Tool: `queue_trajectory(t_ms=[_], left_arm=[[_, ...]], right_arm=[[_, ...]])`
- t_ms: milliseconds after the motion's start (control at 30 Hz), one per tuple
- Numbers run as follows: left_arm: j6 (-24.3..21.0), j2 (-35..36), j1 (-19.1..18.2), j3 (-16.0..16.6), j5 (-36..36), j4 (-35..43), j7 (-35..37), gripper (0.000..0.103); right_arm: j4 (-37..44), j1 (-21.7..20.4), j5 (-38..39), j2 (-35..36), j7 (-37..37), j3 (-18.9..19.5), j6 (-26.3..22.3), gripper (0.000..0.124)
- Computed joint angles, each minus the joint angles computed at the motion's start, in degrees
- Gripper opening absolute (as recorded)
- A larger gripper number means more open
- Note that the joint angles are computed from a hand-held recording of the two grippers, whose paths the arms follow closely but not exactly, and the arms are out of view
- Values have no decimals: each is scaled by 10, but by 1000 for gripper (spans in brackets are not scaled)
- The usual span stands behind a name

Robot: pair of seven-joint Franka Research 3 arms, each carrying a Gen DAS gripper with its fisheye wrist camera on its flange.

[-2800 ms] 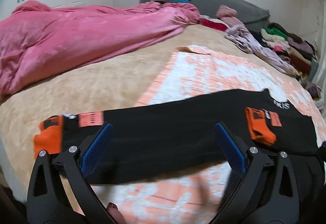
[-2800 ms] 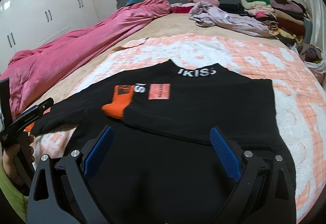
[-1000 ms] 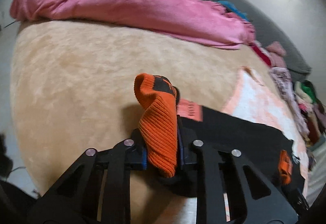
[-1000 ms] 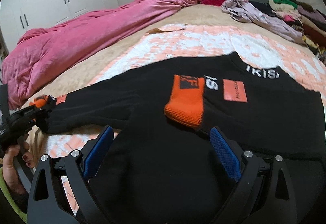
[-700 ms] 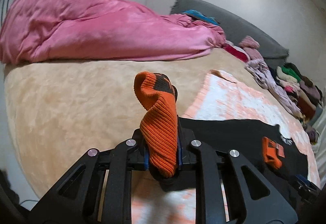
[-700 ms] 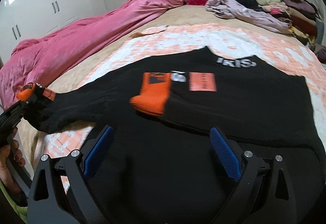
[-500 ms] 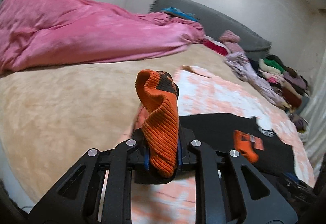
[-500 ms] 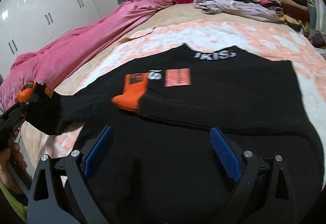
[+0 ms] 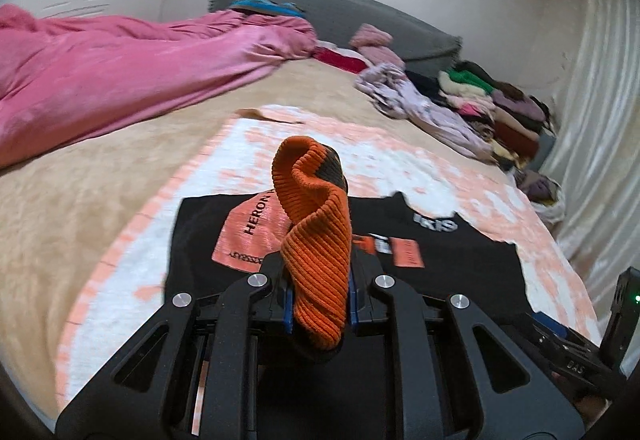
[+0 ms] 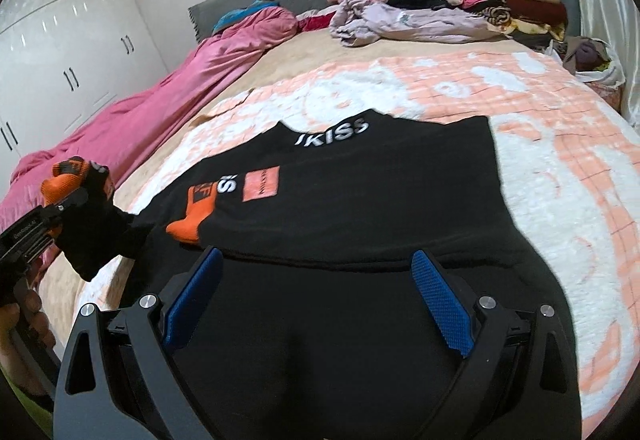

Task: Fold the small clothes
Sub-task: 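Grasp the cuff with the left tool and fold it across the shirt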

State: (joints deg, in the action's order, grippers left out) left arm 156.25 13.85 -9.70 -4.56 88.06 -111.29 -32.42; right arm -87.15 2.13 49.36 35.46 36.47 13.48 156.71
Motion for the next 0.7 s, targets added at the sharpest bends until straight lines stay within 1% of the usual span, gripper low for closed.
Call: queue_trajectory(t_ms=[167,267,333,500,567,600,633,667,700], left_arm=[[21,62,-14,-3,-47,74,80,11],[37,104,-27,6,-86,116,128,11],[58,133,-30,11,-112,140,157,11],[89,176,-44,25,-165,172,219,14],[116,192,-46,30,-180,183,243,20],[128,195,-50,36,-182,184,249,20],[135,198,-55,43,-184,185,255,24],[154,204,-56,47,-185,189,268,33],[171,206,-63,58,-180,190,265,36]], right_arm=[[-3,-17,15,-3,-6,-2,5,95],[-1,-19,12,-1,4,-10,9,95],[0,-21,9,1,10,-13,13,95],[9,-20,-14,11,38,-23,21,95],[13,-18,-24,14,48,-25,24,95],[15,-17,-30,17,53,-25,25,95],[17,-17,-34,18,56,-25,27,95],[18,-15,-41,20,62,-26,29,95],[19,-13,-46,20,67,-26,30,95]])
